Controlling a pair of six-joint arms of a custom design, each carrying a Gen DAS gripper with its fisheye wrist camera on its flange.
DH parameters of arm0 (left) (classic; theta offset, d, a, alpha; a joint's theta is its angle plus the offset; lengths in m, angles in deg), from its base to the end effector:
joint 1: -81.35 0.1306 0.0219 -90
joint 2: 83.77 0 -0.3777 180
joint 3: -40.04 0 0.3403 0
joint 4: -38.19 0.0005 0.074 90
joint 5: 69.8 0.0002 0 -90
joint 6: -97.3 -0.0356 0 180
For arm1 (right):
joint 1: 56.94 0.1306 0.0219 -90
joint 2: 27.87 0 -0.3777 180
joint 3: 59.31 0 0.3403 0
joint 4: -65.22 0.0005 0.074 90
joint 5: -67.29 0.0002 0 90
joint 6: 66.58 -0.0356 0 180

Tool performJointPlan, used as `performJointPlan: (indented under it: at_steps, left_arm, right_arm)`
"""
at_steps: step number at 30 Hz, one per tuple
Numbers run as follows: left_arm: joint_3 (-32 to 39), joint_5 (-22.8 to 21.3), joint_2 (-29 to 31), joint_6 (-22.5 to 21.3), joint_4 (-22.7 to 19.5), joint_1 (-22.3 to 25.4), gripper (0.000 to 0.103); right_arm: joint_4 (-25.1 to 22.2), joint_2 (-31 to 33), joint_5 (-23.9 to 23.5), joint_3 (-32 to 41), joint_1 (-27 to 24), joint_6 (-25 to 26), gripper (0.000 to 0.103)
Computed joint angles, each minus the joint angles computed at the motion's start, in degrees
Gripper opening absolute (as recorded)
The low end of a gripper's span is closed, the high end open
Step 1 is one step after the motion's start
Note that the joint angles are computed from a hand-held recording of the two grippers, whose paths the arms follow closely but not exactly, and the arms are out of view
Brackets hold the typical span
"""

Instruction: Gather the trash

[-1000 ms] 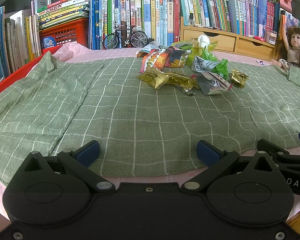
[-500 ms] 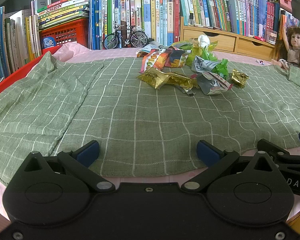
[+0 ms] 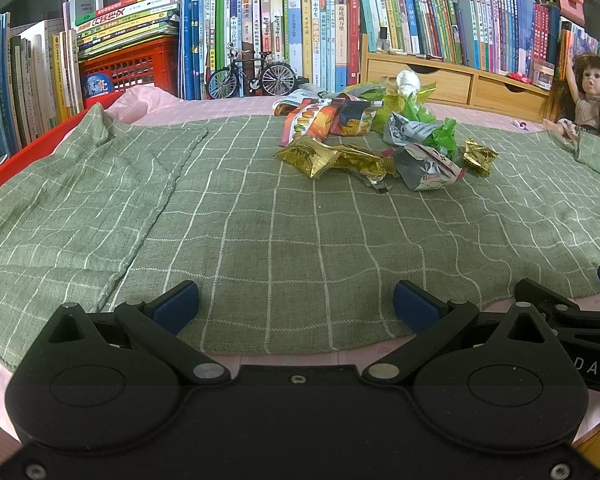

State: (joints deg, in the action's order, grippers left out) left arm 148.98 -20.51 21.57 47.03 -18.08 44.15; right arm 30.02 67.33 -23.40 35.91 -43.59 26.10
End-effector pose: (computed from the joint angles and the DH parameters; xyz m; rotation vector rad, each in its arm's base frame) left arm 0.4299 -0.2978 0.4358 -0.3251 2.1996 0.1773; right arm 0.4728 0.1121 0.4436 -0.3117 2.1649 0.1186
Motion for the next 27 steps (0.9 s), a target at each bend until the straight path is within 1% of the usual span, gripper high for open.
performJointPlan:
  at_steps: [3,4,9,13,21,25,27]
  left_arm:
    - [0.5,0.4,0.3,0.5,-0.8,0.1,0.103]
    - [0.3,0.4,0.3,0.4,-0.5,0.1,0.103]
    - [2.8,1.1,1.3,1.6,-3.6,0.3,0.103]
    - [3.5,1.4,1.5,1.7,-4.6,0.4,0.103]
    - [3.6,1.5,1.5,1.7,-4.7,0.5,0.103]
    - [3.5,1.9,1.3,0.9,-4.2,0.6,0.103]
    - [3.4,2.9,1.0,0.2,-3.4,0.8,0.103]
  right_arm:
    - [0.0,0.0,0.0,0.0,0.0,0.0,0.103]
    - [0.0,0.0,0.0,0.0,0.0,0.0,0.103]
    - [-0.1,0.0,0.3,0.0,0.1,-0.2,0.103]
    - [-0.6,0.0,0.7,0.2,0.1,-0.4,0.103]
    - [-2.1,0.8,0.4,1.7,0.2,0.2,0.103]
    - [-2.7,0.9,-0.3,2.4,-0.1,0.7,0.103]
    - [-2.4,0.6,-0.4,2.5,-0.3,0.5,0.103]
